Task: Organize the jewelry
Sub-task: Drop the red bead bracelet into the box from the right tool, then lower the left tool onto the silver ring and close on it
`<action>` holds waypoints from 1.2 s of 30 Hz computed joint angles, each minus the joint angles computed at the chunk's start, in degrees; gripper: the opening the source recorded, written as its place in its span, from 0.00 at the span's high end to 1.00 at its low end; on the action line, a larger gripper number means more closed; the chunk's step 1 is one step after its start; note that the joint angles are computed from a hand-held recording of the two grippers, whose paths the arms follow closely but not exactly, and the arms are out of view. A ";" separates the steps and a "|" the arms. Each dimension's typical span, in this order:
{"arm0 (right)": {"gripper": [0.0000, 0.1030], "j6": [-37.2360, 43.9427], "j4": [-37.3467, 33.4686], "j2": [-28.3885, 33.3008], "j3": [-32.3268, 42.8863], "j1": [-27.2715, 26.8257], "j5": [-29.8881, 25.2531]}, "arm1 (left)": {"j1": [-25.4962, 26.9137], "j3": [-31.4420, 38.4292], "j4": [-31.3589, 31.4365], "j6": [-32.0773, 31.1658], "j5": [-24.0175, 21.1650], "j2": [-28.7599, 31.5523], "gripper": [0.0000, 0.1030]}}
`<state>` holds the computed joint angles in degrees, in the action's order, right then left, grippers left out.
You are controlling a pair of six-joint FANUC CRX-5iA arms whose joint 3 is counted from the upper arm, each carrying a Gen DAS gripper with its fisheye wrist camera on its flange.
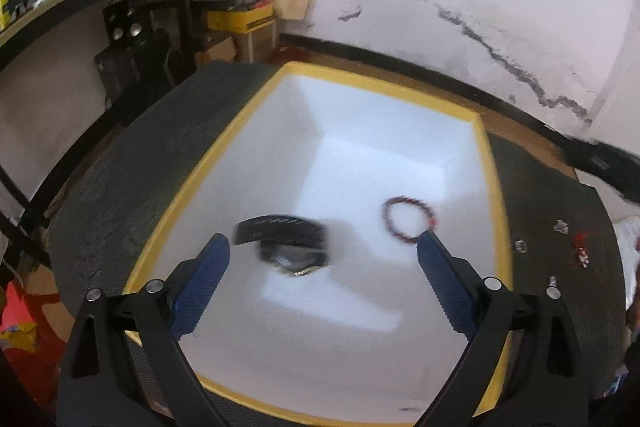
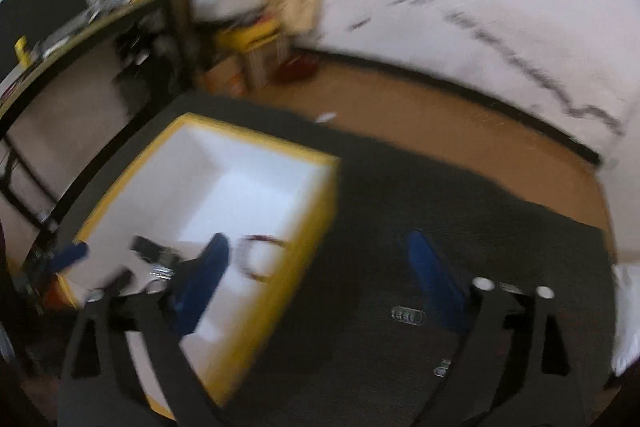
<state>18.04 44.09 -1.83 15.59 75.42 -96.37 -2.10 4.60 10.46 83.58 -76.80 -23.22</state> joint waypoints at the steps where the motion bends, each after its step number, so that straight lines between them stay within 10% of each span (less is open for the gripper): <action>1: 0.10 -4.80 3.79 -4.05 -5.40 3.31 -3.89 | -1.80 0.21 -0.38 0.38 0.76 0.08 0.09; 10: 0.09 -43.36 0.42 -24.34 -26.88 28.33 -37.32 | -29.23 6.11 -11.86 10.25 6.98 6.61 0.06; 18: 0.09 -70.89 -12.60 -33.32 -30.13 52.90 -53.44 | -44.33 12.03 -17.99 14.98 4.86 16.55 0.06; 28: 0.09 -104.68 -33.63 -37.84 -24.45 74.64 -67.82 | -50.14 14.68 -26.18 21.68 3.02 20.27 0.06; 36: 0.09 -106.35 -34.94 -37.04 -23.63 75.01 -68.60 | -50.10 14.32 -25.24 22.81 3.38 21.00 0.06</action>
